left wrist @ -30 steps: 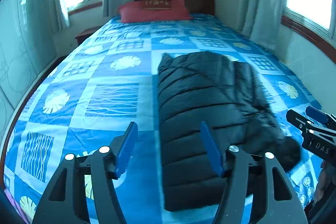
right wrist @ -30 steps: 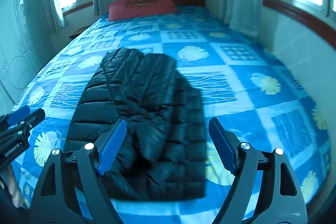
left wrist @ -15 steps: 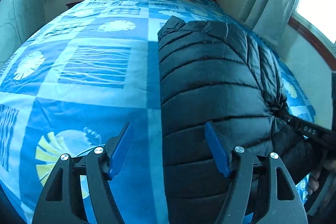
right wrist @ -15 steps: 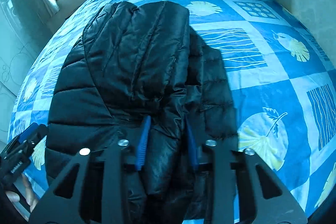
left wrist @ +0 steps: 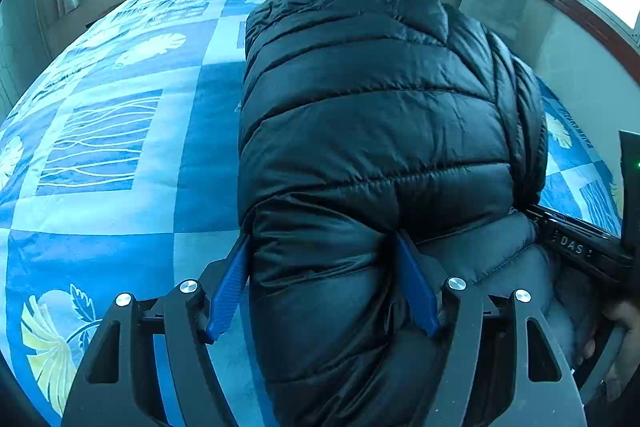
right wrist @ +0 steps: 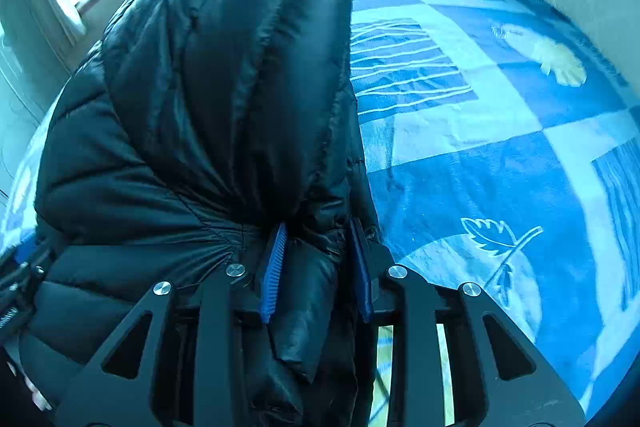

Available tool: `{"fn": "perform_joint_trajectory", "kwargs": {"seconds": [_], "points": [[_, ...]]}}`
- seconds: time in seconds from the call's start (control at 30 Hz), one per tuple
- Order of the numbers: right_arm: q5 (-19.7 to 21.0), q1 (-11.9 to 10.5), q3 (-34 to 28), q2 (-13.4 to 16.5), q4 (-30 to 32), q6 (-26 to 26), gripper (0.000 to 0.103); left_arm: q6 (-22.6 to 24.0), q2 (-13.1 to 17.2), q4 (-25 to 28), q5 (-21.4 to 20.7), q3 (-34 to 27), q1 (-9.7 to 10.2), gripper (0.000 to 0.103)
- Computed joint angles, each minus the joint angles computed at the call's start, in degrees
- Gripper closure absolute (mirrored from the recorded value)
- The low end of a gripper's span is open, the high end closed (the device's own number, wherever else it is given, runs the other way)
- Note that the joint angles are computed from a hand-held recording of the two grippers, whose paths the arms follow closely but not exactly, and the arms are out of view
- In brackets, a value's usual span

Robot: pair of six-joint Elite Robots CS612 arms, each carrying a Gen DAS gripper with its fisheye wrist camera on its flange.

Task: Fold large clothes
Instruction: 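Grasp the jacket bundle edge with both grippers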

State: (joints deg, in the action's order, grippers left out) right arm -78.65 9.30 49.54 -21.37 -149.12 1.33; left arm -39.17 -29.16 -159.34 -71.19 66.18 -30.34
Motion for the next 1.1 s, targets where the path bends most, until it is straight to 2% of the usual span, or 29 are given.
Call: {"fn": "perform_joint_trajectory", "kwargs": {"seconds": [0.1, 0.17, 0.2, 0.23, 0.3, 0.37, 0.4, 0.43, 0.53, 0.6, 0.7, 0.73, 0.87, 1.03, 1.1], "points": [[0.5, -0.2, 1.1, -0.8, -0.9, 0.3, 0.072, -0.3, -0.7, -0.9, 0.0, 1.1, -0.08, 0.034], [-0.4, -0.1, 2.4, -1.9, -1.3, 0.2, 0.065, -1.4, -1.4, -2.0, -0.4, 2.3, -0.01, 0.034], [-1.7, 0.0, 3.5, -2.8, -1.8, 0.1, 0.055, -2.1, -2.0, -2.3, 0.0, 3.1, -0.14, 0.034], [-2.5, 0.1, 5.1, -3.9, -3.0, 0.2, 0.049, -2.4, -2.5, -2.7, 0.8, 4.0, -0.41, 0.034], [-2.9, 0.2, 8.0, -5.8, -5.8, 0.2, 0.049, -2.4, -3.7, -3.6, 2.8, 5.9, -1.04, 0.034], [-5.5, 0.7, 11.7, -8.2, -10.1, 0.1, 0.050, -2.5, -4.8, -5.3, 4.6, 7.8, -1.58, 0.034], [-6.1, 0.9, 13.0, -9.0, -12.2, -0.3, 0.054, -2.7, -5.3, -6.6, 5.5, 8.9, -1.83, 0.034], [-5.9, 1.1, 14.4, -9.8, -14.2, -0.9, 0.062, -3.1, -5.8, -7.4, 6.1, 9.7, -1.99, 0.034], [-0.7, 1.3, 17.7, -11.8, -16.0, -3.4, 0.066, -4.1, -6.7, -10.5, 7.3, 11.7, -2.30, 0.034], [0.1, 1.6, 17.6, -11.8, -13.6, -6.3, 0.066, -3.9, -6.6, -10.7, 6.4, 11.7, -2.26, 0.034], [-5.0, 2.4, 16.4, -10.0, -10.1, -9.0, 0.066, -3.7, -5.3, -7.9, 3.3, 9.8, -2.00, 0.034], [-5.3, 2.4, 15.4, -9.2, -9.3, -9.0, 0.064, -3.5, -4.7, -6.7, 2.9, 8.9, -1.91, 0.034], [-2.0, 1.4, 14.4, -7.1, -10.0, -6.3, 0.062, -2.8, -2.4, -4.2, 2.3, 6.1, -1.81, 0.033], [-1.2, 1.2, 14.0, -8.9, -5.5, -5.1, 0.062, -3.2, -4.6, -3.4, -0.1, 7.9, -1.28, 0.034], [-0.1, 1.0, 14.4, -10.4, -6.4, -3.9, 0.062, -3.3, -5.8, -5.0, 0.9, 9.4, -1.42, 0.034]]}}
